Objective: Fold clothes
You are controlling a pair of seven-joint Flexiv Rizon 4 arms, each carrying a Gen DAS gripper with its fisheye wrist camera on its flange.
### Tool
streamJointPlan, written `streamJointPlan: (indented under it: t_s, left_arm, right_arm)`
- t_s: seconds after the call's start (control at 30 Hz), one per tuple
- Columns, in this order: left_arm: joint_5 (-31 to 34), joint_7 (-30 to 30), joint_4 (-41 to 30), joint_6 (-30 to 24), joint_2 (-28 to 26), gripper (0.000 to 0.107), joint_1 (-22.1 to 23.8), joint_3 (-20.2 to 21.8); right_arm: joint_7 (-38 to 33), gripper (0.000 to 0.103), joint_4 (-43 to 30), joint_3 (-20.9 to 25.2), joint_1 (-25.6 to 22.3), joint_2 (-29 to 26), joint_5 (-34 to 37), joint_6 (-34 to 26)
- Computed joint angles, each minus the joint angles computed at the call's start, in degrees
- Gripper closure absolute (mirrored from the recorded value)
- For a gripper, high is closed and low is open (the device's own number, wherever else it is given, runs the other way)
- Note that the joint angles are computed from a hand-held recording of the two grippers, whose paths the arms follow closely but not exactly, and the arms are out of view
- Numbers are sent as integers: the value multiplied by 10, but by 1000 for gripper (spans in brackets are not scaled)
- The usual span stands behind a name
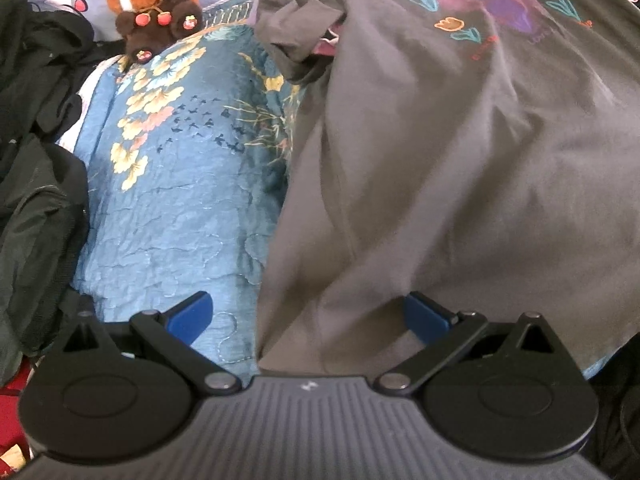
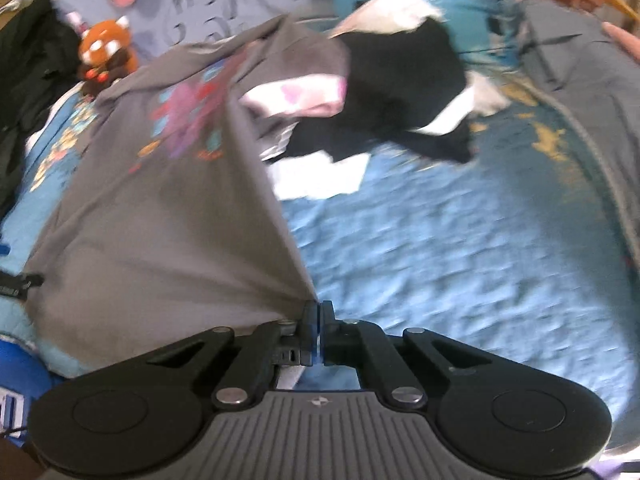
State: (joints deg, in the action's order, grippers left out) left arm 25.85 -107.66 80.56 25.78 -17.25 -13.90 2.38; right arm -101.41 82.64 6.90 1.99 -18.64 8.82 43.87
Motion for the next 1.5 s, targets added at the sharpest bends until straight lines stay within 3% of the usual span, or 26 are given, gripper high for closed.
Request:
streamJointPlan:
  t_s: [0.1, 0.2, 0.37, 0.53, 0.73, 0.97, 1.13, 1.37, 1.5]
  left_arm:
    - [2, -3, -6, -11, -4, 4, -2, 0]
    - [6, -5, -11, -14, -5, 4, -5, 0]
    - [0, 6, -7, 2, 3, 4, -6, -5]
    - [-9, 43, -6, 12, 6, 4, -7, -12]
    - [-25, 51, 2, 16, 9, 4, -4, -10]
    - [-47, 67, 13, 24, 12, 4, 0, -15]
    - [-68, 83, 20, 32, 15, 4, 4, -19]
    - [-93, 71, 34, 39, 23, 4, 9, -18]
    - [-113, 62, 46, 45, 28, 4, 14, -20]
  right_arm:
    - [9, 103, -22, -17, -1, -14, -33, -6]
    - [-27, 103, -56, -2, -24, -22, 1, -51]
    - [-101, 99, -37, 22, -21, -4, 46, -91]
    - [-91, 93, -19, 19, 4, -3, 53, -86]
    - [-103, 76, -13, 19, 15, -1, 48, -85]
    - [-130, 40, -2, 17, 18, 7, 38, -85]
    - [-156, 30, 13, 15, 21, 15, 25, -74]
    - [-197, 25, 37, 18, 3, 31, 73, -35]
    - [-190, 25, 24, 16, 0, 25, 88, -49]
